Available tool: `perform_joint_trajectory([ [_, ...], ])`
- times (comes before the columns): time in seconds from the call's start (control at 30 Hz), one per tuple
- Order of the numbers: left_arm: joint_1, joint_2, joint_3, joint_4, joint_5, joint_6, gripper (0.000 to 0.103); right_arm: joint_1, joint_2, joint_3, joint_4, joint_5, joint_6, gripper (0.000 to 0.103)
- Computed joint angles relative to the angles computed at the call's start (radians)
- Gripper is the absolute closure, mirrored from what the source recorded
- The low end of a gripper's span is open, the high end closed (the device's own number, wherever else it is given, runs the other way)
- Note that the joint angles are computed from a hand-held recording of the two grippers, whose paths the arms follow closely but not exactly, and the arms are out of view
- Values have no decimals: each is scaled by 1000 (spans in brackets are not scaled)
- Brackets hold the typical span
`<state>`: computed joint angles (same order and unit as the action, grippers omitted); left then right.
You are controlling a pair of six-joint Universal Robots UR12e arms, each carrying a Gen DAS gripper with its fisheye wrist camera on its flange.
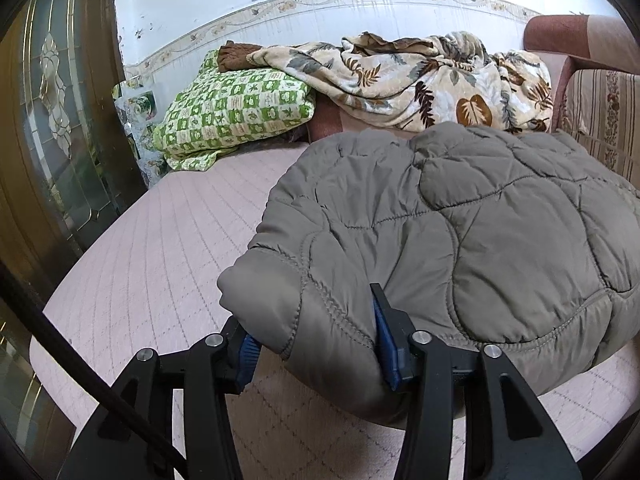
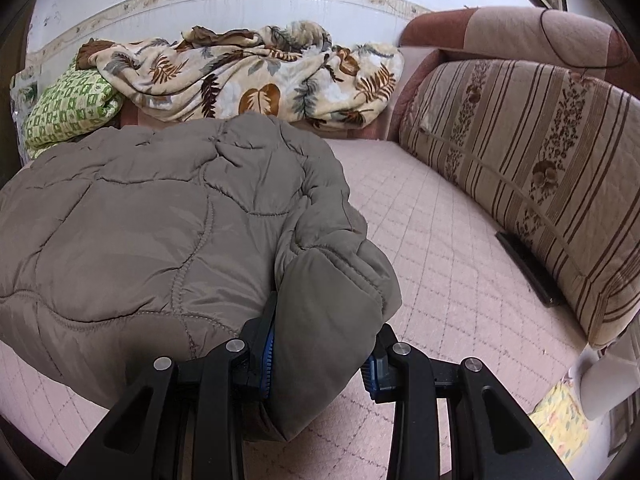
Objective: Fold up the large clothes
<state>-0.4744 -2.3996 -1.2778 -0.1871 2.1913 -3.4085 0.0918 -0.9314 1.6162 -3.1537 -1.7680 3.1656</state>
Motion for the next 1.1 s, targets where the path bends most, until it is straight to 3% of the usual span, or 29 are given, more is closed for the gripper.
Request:
perform_joint_trajectory([
  [0.27,1,0,-12,5,-8,-25,49,-16,-11,13,37,53,57,60],
  [0.37,8,9,-26,1,-22,-71,39,-29,-21,27,45,90,118,53],
  [0.43,11,15,-32,-15,-16,-114,24,-40,-30,40,40,130,151,50],
  [0.5,14,20,-38,-21,-15,-140,17,-51,-38,49,42,162,181,46],
  [0.57,20,30,-49,-25,-36,-167,15,-59,-47,65,31,182,217,39],
  [0.77,33,61,-94,-9,-67,-243,11,-71,-77,118,-21,189,315,34],
  [0.83,39,72,-111,-1,-82,-276,9,-67,-84,133,-54,151,322,34],
  [0.9,41,77,-117,-1,-80,-295,9,-55,-89,145,-100,59,325,34],
  [0.97,42,81,-123,12,-82,-310,9,-37,-84,153,-202,-36,290,47],
  [1.03,43,84,-130,30,-89,-325,9,-32,-79,158,-294,-36,239,58],
  [1.1,45,86,-135,41,-91,-336,9,-28,-70,160,-373,10,182,59],
])
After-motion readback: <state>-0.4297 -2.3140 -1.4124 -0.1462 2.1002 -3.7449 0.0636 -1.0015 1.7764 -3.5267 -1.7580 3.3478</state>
